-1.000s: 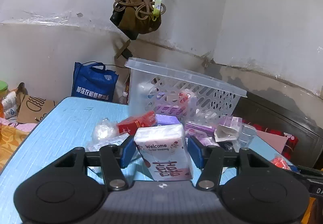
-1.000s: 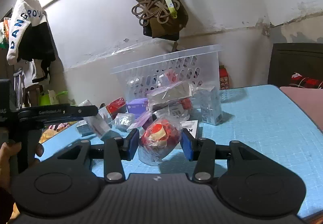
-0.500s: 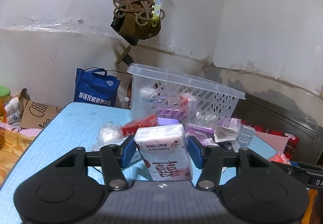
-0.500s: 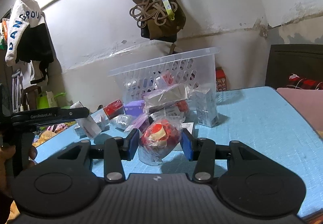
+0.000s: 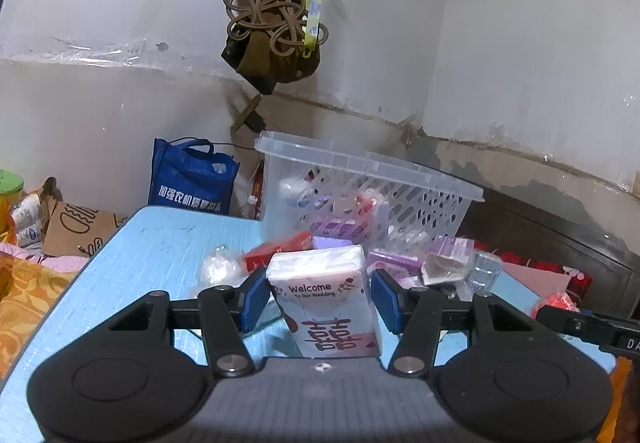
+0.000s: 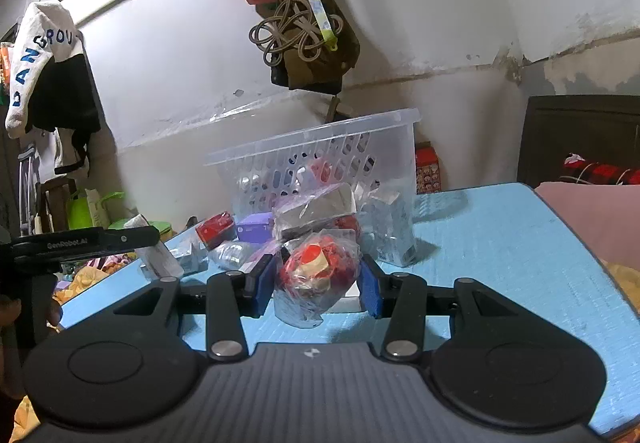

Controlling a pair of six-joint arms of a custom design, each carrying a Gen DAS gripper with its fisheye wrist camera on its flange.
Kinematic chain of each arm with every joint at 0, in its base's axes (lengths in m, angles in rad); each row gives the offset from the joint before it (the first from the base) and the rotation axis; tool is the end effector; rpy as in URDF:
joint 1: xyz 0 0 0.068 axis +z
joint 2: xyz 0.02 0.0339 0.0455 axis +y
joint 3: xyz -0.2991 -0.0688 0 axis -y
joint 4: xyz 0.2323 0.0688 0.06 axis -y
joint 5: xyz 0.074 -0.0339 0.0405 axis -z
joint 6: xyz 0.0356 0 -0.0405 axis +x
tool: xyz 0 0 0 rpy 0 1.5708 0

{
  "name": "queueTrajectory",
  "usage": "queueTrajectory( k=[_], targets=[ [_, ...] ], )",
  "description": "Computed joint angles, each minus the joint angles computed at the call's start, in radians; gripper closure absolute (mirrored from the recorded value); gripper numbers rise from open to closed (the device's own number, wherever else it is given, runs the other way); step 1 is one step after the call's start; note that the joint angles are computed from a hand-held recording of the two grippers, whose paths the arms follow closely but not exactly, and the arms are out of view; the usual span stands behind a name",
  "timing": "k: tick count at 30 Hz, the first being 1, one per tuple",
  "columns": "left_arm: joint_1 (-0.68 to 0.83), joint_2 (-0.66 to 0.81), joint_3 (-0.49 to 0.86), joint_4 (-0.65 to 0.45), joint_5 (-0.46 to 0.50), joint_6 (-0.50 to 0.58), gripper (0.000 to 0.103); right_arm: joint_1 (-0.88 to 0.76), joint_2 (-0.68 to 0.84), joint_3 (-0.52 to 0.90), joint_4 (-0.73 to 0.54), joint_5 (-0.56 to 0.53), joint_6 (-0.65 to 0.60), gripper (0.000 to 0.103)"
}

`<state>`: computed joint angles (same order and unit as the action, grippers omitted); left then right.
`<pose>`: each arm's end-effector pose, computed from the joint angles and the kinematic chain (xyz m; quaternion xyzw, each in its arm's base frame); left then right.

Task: Organize objects
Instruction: 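Lift both items into the clear basket and open both grippers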

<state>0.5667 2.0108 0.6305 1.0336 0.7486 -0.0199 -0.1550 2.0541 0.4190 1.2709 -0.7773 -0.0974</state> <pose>0.3036 0.1645 0.1334 -0.0192 0.7900 -0.1437 0.5957 0.2971 -0.0212 0.1073 -0.1930 0.7679 0.2435 0.5601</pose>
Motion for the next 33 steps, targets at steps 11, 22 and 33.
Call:
queueTrajectory(
  k=[11,22,33],
  targets=[
    [0.004,-0.059,0.01,-0.023,0.02,-0.031,0.043,-0.026,-0.051,0.032,-0.049,-0.026,0.016,0.055],
    [-0.068,-0.129,0.265,-0.182,0.024,-0.204,0.044,0.02,-0.165,0.306,-0.327,-0.066,0.091,0.055],
    [-0.252,0.09,0.866,-0.639,-0.146,-0.222,0.019,0.203,0.041,0.88,-0.791,0.139,-0.01,0.03]
  ],
)
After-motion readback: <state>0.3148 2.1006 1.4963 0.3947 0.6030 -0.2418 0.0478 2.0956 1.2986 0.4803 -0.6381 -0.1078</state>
